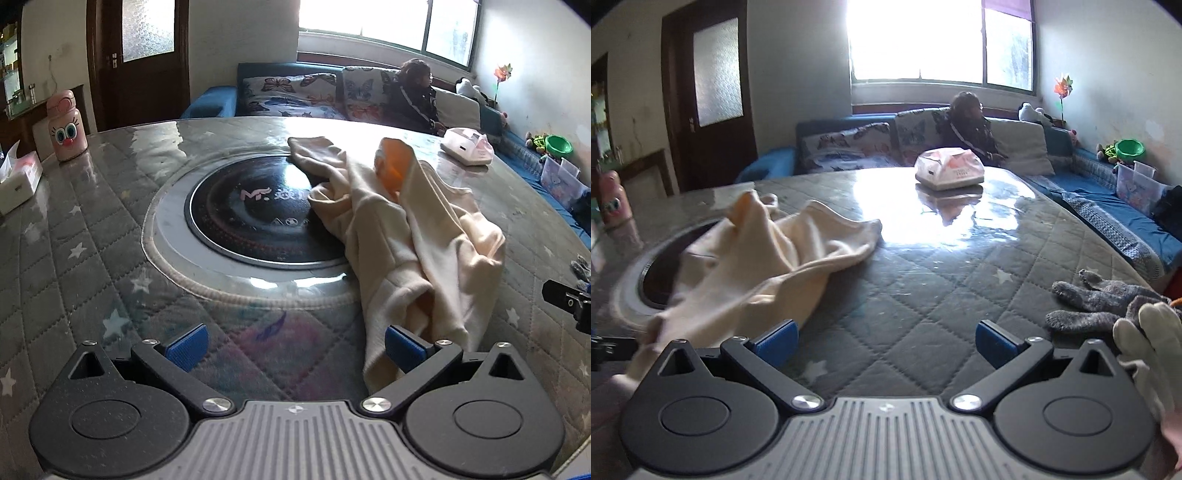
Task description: Fold clothes
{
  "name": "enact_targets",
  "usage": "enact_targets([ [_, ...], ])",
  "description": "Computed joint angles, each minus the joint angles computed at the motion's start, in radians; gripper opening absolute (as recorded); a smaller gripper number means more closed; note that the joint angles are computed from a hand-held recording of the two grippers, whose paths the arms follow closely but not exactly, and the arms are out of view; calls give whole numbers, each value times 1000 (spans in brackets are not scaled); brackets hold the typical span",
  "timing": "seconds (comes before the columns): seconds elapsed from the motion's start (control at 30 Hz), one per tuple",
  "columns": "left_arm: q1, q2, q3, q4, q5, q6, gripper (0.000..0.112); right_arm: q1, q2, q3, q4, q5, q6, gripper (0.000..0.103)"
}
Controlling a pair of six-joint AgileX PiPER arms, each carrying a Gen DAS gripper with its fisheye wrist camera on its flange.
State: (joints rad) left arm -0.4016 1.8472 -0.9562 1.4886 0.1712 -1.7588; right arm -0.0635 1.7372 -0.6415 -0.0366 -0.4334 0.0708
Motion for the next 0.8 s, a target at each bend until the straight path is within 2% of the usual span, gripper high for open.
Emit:
enact_targets([
  [0.2,-14,-10,13,-72,13,30,103,42,-67,77,76,-23,-66,103],
  [0.3,-23,-19,29,-9,21,-42,103,51,-89,102,28,-27,-31,103],
  [0.4,-19,-29,35,-59,1,10,103,56,-93,131,-13,-65,-1,103],
  [0.53,-25,-38,48,-29,4,-24,103,77,-101,121,34,-20,-29,103],
  [0.63,-25,-36,43,-141,2,87,103,77,-105,108,37,16,-15,103],
  [0.8,-28,-37,43,-214,4,169,103,71,-114,102,2,54,39,103],
])
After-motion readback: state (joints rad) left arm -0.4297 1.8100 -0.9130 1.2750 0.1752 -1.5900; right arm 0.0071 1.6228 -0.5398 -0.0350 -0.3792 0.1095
